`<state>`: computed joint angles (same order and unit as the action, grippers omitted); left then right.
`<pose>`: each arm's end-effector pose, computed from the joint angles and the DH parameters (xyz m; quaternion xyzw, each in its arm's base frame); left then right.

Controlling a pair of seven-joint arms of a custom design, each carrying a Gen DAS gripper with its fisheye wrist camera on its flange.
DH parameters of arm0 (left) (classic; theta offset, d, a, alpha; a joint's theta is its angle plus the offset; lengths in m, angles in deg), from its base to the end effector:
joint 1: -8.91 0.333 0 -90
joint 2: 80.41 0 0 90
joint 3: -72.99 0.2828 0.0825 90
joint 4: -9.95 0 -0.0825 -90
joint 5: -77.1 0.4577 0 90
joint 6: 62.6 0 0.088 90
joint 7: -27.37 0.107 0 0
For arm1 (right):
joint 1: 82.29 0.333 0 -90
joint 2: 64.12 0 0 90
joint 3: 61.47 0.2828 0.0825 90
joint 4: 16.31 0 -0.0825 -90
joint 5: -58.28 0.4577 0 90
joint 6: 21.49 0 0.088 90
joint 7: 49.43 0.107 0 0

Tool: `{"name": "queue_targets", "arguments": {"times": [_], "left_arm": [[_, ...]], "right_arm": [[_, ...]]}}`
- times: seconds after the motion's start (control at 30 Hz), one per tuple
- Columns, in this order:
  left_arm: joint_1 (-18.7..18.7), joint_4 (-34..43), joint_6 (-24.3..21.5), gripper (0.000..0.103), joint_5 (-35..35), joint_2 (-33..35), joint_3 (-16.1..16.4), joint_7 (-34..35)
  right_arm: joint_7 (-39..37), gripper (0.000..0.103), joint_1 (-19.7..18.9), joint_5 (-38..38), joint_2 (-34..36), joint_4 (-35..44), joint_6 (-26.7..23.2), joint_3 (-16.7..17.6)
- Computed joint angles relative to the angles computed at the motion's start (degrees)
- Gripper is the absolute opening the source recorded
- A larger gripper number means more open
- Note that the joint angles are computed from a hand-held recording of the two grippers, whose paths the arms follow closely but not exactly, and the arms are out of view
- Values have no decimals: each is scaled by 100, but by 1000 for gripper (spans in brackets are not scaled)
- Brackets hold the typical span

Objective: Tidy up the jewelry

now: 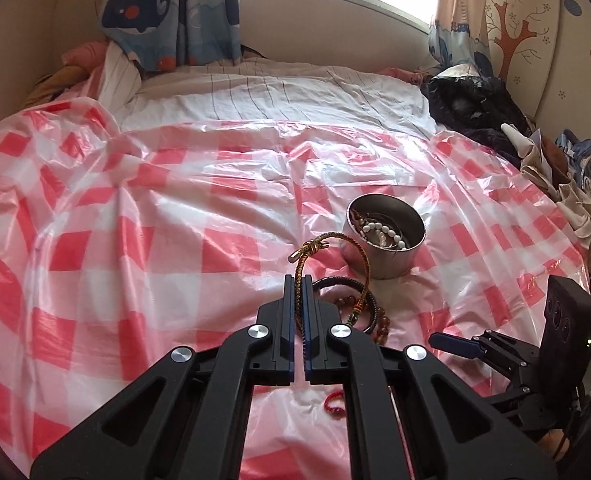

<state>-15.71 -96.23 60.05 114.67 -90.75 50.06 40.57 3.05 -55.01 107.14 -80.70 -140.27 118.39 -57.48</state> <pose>0.4300 -0.4546 0.6069 -0.7293 0.5584 -0.2981 0.2595 0.5041 0.3101 0.5267 -0.8203 0.3854 0.0322 0.4213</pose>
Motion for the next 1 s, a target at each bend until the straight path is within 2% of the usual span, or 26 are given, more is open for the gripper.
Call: {"name": "queue_targets", "arguments": {"times": [0.1,0.23,0.37,0.4,0.47,0.5,0.53,0.63,0.8,1.0], "left_arm": [[3,-253,38,2,-135,-194,30,-81],[52,-314,171,2,-156,-218,17,-72],[54,-287,229,2,-184,-139,9,-26],[54,-287,248,2,-203,-125,16,-23],[53,-295,304,2,-229,-107,27,-27],[52,-297,328,2,-243,-95,32,-20],[50,-283,336,2,-251,-71,32,-15],[29,-260,384,2,-306,-11,40,29],[-16,-252,476,2,-421,42,61,117],[-65,-270,283,2,-774,124,101,229]], "right_arm": [[-182,65,69,-195,27,100,-176,75],[-15,65,60,-560,381,502,-461,180],[224,64,21,-1385,712,854,-774,388],[185,60,32,-1495,704,844,-760,416],[102,20,52,-1541,661,808,-795,422],[114,14,51,-1534,621,768,-794,413],[114,12,55,-1535,621,768,-794,409],[199,11,26,-1345,317,450,-639,329],[679,11,-177,-1339,-322,-151,-102,167],[1251,13,-331,-1656,-176,-60,-61,99]]}}
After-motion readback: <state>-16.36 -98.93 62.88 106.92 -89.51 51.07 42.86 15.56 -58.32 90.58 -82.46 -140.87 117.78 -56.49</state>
